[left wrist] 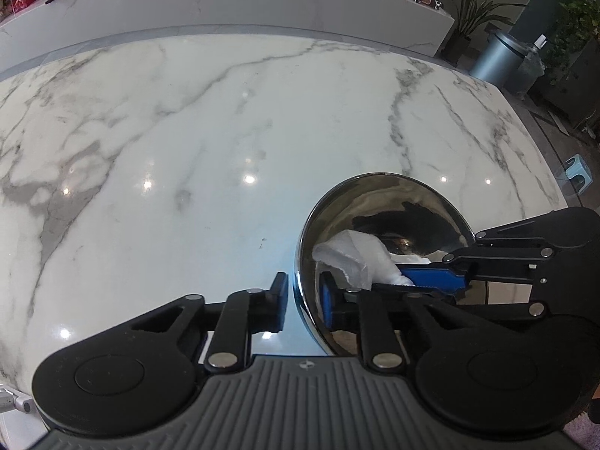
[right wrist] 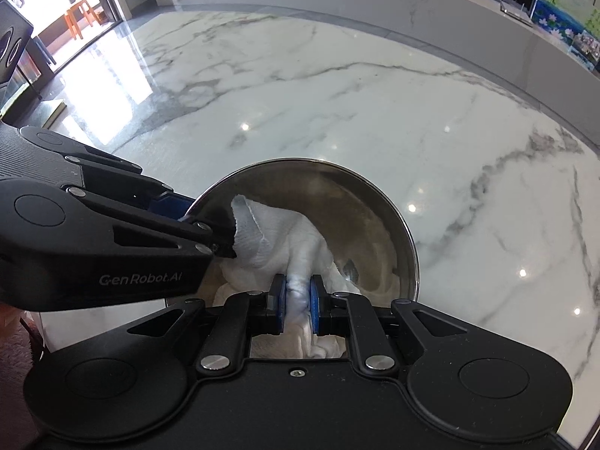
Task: Clean bowl
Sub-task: 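Rub the towel along the bowl wall with the right gripper while the left gripper holds the rim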
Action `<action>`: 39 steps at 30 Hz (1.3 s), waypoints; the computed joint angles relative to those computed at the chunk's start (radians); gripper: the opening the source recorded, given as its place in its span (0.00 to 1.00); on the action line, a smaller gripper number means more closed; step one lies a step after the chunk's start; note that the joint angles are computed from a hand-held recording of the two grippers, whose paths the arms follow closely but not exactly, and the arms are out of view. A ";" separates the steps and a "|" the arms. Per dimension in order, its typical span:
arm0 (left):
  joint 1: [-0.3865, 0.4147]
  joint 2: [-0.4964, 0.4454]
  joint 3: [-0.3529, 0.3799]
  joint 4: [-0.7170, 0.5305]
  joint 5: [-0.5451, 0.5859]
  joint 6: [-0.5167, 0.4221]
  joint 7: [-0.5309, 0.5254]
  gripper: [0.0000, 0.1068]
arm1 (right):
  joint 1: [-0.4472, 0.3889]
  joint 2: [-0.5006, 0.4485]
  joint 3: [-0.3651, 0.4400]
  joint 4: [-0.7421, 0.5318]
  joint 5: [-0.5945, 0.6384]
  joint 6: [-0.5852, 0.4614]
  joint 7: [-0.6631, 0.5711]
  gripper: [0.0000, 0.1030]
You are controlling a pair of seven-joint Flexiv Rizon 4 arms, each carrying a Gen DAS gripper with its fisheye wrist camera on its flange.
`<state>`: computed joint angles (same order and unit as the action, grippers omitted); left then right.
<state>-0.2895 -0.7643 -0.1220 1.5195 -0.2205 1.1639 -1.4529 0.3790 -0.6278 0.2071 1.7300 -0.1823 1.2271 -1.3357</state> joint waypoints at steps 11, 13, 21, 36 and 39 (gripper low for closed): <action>-0.029 -0.014 0.034 -0.037 0.064 0.000 0.055 0.09 | 0.109 0.025 -0.170 0.054 -0.225 0.032 0.069 0.10; -0.033 -0.018 0.040 -0.044 0.070 -0.008 0.051 0.09 | 0.110 0.029 -0.188 0.059 -0.255 0.048 0.093 0.10; -0.012 -0.025 0.008 -0.042 0.044 0.013 0.071 0.10 | 0.058 0.020 -0.141 0.047 -0.240 0.032 0.105 0.10; -0.014 -0.048 0.003 -0.055 0.006 0.052 0.041 0.10 | -0.023 0.015 0.002 0.011 -0.030 -0.029 0.019 0.11; -0.013 -0.032 0.005 -0.044 -0.003 0.037 0.015 0.11 | -0.019 0.014 0.001 0.006 -0.016 -0.035 0.012 0.11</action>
<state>-0.3022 -0.7959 -0.1172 1.4757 -0.2238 1.2012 -1.4384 0.3600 -0.6140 0.2079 1.7359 -0.1982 1.1925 -1.3240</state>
